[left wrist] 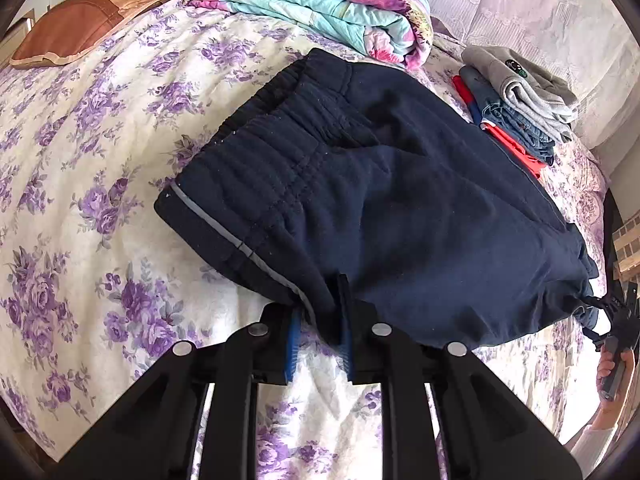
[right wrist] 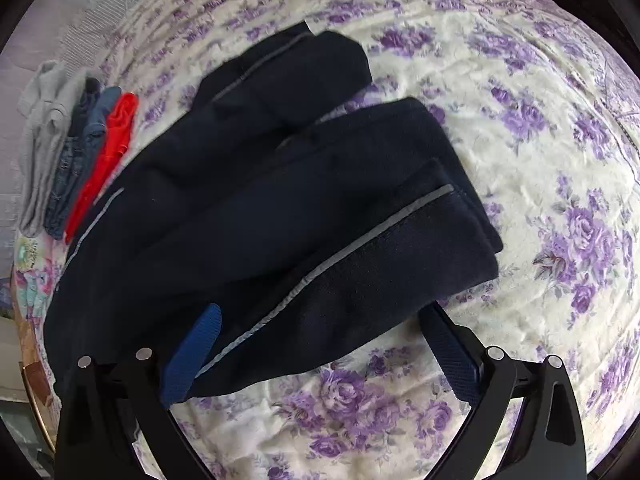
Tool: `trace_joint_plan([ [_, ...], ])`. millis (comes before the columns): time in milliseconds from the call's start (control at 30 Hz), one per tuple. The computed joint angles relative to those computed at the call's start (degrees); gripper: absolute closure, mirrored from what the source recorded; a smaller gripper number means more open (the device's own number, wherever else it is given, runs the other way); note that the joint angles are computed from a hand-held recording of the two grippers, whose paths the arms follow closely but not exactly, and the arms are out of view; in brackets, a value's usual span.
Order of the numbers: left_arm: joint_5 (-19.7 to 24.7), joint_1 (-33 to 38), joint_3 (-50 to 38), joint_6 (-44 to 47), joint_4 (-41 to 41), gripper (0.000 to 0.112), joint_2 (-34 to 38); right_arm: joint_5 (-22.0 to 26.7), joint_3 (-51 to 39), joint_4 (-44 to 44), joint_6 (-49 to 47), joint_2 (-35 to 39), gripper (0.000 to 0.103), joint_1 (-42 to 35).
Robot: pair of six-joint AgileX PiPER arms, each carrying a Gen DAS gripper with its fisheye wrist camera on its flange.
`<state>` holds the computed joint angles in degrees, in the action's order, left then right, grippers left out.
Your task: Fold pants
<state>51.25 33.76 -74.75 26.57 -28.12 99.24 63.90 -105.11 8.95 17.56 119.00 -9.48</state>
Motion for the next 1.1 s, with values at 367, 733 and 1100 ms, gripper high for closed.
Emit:
trace_joint_plan([
  [367, -0.78, 0.56, 2.92, 3.18, -1.56, 0.099, -3.05, -15.38, 23.81, -0.30, -4.26, -15.80, 0.091, 0.88],
  [733, 13.18, 14.46, 5.57, 14.20, -13.30, 0.102, -11.55, -16.20, 38.97, 16.79, -20.72, -33.48, 0.092, -9.52],
  [1100, 10.06, 17.84, 9.27, 13.07, -5.14, 0.063, -12.90, -17.44, 51.23, 8.16, -20.29, -41.78, 0.040, -11.30],
])
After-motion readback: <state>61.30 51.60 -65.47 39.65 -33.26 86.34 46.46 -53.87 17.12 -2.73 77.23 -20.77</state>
